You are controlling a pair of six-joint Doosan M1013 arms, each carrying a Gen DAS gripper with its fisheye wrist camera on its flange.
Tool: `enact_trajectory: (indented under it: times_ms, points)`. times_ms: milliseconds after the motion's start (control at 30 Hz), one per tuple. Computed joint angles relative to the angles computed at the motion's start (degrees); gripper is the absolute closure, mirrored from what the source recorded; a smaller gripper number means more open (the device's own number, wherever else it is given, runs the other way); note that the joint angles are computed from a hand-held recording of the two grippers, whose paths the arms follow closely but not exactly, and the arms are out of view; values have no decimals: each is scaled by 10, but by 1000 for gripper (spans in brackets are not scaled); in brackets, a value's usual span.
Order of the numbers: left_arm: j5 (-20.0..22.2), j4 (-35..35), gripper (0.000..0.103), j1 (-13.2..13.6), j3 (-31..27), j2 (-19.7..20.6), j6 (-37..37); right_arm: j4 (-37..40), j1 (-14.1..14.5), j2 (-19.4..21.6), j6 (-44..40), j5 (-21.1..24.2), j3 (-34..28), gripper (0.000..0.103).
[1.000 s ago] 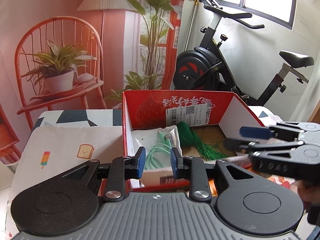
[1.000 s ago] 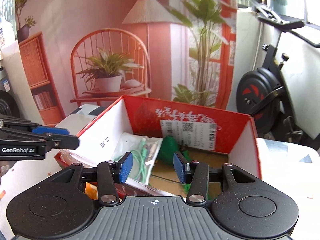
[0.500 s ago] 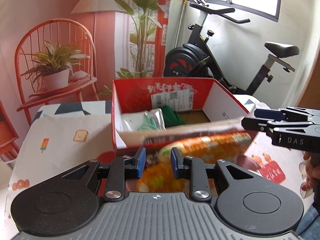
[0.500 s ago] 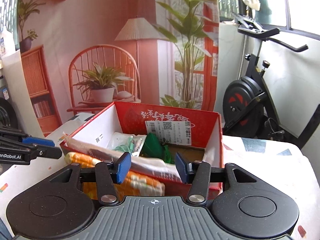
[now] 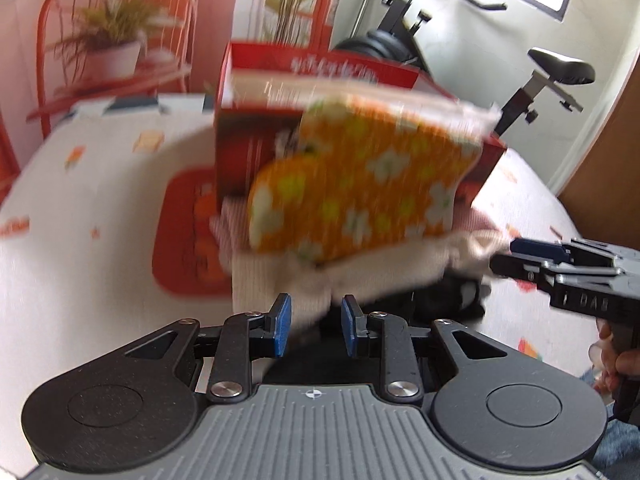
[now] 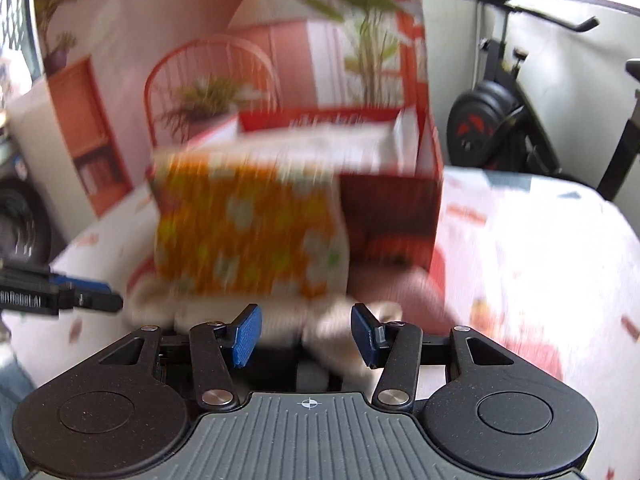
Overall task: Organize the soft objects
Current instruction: 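Move both grippers back down to the black strapped bag in the pile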
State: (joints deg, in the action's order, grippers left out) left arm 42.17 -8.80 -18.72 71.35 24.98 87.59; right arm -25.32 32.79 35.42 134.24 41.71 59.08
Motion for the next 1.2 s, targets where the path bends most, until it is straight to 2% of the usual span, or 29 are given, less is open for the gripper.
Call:
enact_trajectory:
  times_ms: [133,233,333,433,500,533,600,667,733,1067,1200]
  points:
    - [9,9,74,2,19,-5,-24,37,10,1,-29,38,4,57]
    - [-2,-6,74,5,39,-14,-38,57,17,-2,-37,52,13,57]
    - [4,8,74,2,45,-15,-50,78,22,-6,-61,69,19,57]
    - [6,16,74,1,42,-14,-64,100,24,-1,-89,106,11,57]
    - [1,20,69,1,47,-16,-68,103,25,4,-94,128,2,57]
    - [-1,23,65,1,48,-17,-71,106,23,3,-92,125,5,57]
    - [-1,25,64,1,49,-17,-77,105,23,2,-85,124,6,60]
    - [6,21,64,3,45,-13,-82,106,20,-2,-81,115,13,75]
    - [12,20,64,4,43,-11,-87,102,20,-3,-77,109,16,79]
    - [21,-5,60,4,43,-9,-47,26,24,1,-36,104,18,80]
    - [31,0,59,1,40,-6,-42,18,24,-3,-18,97,26,79]
